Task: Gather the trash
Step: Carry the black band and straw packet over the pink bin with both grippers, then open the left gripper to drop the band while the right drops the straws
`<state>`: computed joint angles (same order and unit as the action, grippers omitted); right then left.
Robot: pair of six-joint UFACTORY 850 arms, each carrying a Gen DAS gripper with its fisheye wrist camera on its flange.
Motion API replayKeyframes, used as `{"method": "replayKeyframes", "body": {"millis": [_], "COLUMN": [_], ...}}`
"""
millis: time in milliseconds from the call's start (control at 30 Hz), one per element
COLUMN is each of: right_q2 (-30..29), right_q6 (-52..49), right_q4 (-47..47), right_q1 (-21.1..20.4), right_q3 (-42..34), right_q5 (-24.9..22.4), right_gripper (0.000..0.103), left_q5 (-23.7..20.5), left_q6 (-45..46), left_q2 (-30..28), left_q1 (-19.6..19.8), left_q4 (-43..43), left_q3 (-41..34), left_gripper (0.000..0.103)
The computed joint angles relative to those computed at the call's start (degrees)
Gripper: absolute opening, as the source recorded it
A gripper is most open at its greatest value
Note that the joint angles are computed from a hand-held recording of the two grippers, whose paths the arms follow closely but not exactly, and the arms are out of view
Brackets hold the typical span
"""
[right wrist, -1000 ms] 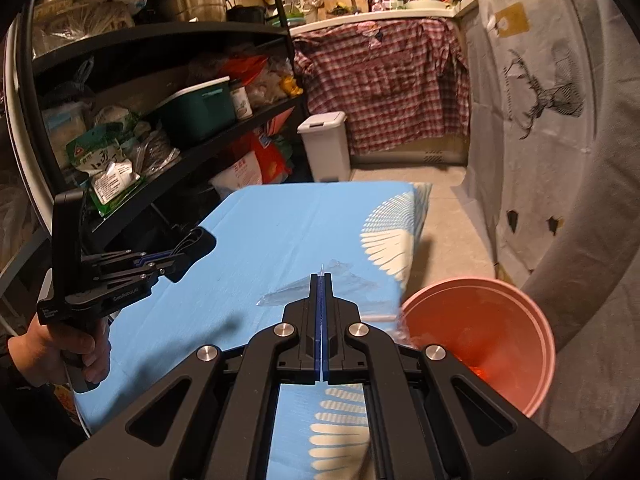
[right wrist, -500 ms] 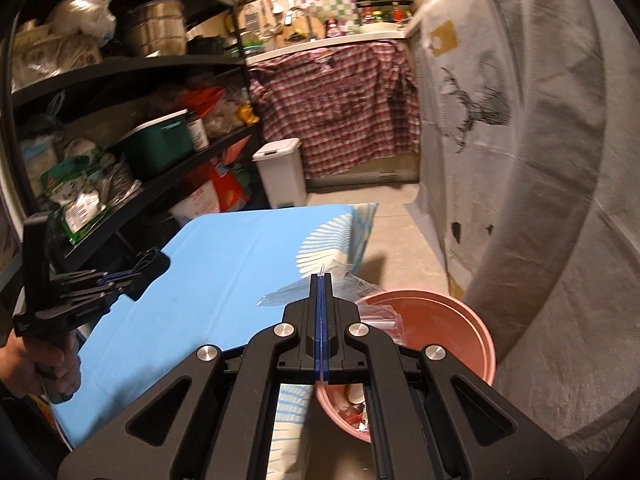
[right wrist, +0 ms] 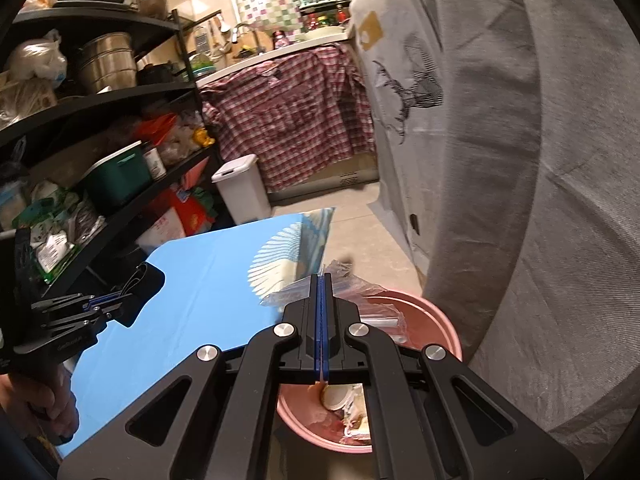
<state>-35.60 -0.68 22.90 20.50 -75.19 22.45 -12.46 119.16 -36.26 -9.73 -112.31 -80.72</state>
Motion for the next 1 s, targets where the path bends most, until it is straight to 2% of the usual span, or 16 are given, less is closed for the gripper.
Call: {"method": "replayKeyframes", "body": {"millis": [367, 733, 1000], "right_q2": [-1.9, -4.24, -5.89], "right_q6": [-0.7, -1.36, -3.3], "right_q4": [2.77, 3.69, 5.27], "right_q1": [-1.51, -2.43, -2.96], "right_q3": [-0.89, -3.41, -5.6], "right_q5": [0.7, -0.93, -2.79], "right_gripper": [0.0, 0.0, 0.0], "left_q5": [0.92, 0.16, -1.26], "left_q6": [-14.37, -36.65, -48.58], "left_q2": [-5.72, -12.7, -16.78], "left_q1": [-4.0, -5.69, -6.5], "left_q4": [13.86, 36.02, 48.02], "left_q3": [-7.75, -16.69, -21.91], "left_gripper": [0.011, 0.011, 0.013]}}
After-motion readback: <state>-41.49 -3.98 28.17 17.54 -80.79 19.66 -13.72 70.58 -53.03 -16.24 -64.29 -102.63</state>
